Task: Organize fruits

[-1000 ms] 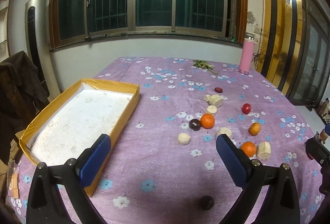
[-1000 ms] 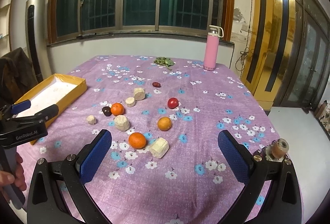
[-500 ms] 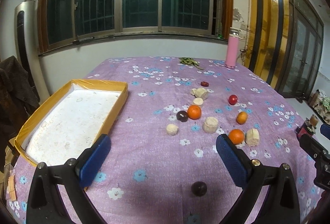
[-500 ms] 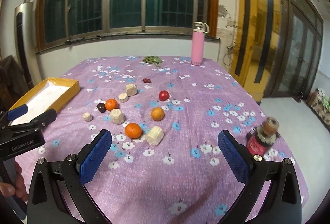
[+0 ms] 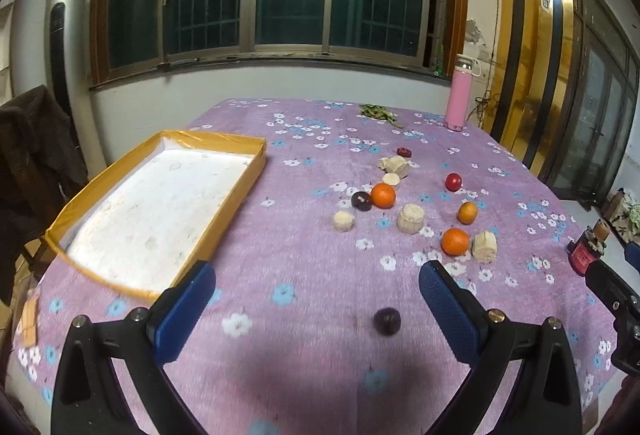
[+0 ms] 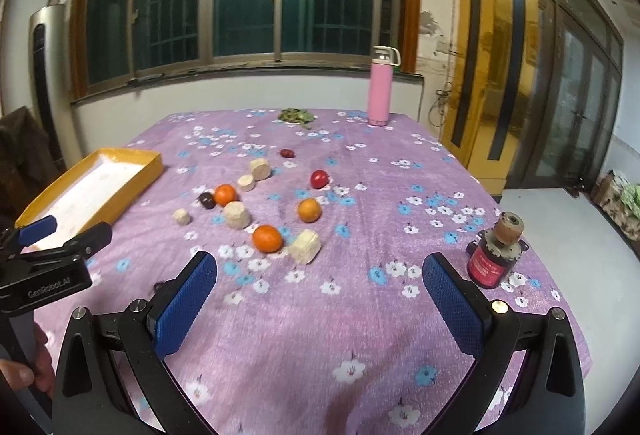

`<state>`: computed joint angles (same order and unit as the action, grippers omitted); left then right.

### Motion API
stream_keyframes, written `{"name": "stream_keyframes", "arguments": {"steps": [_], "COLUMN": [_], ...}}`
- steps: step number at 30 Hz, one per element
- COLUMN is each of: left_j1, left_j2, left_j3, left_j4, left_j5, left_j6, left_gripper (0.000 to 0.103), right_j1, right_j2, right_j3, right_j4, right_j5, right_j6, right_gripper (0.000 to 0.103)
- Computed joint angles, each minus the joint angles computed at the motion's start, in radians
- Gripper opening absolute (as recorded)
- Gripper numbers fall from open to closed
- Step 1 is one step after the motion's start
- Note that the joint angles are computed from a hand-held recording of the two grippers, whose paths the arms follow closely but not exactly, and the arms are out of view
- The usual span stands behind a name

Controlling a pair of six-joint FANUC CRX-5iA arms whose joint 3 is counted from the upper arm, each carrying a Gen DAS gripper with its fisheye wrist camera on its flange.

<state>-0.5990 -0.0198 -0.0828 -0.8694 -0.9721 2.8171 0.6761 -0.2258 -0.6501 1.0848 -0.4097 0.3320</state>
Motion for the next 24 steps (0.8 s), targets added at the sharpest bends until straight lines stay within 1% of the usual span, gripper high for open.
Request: {"name": "stream_keyframes", "arguments": {"steps": [2,5,11,15,21,24], "left_j1": [-0.019,-0.038,-0.058,-0.060,-0.050,-0.040], "left_j2": [-0.002,-0.005,-0.008,-0.005,0.004,0.008], "left_j3": [-0.003,-0.006,-0.005,0.001,0.006,0.005], "left_j4": [-0.006,-0.008,-0.015,-0.017,-0.006,0.004], "left_j5": [-0.019,-0.040,-0.059,-0.062,-0.052,-0.044], "left_j6": [0.019,0.031,0.050,0.050,0.041,0.033], "left_gripper": [0.103,0.103,0.103,0.103,0.103,0.103], "right_j1": [0.005,0.015,0.019,0.022,0.013,0.013], "right_j2": [-0.013,-0.035,-0.066,-0.074,-0.081,-0.075], "right_j3": [-0.012,-0.021,-0.044,-0.050,-0.058,-0.052], "right_j4": [-0.003,-0.055,-0.041,-0.051,-0.043,-0.059], "right_j5": [-0.004,-0.004,0.001,-0.002,0.006,0.003], "right_j6": [0.019,0.068,0.086,0.096,0.092,0.104], "right_gripper": [0.103,0.103,0.103,0.103,0.103,0.103]}}
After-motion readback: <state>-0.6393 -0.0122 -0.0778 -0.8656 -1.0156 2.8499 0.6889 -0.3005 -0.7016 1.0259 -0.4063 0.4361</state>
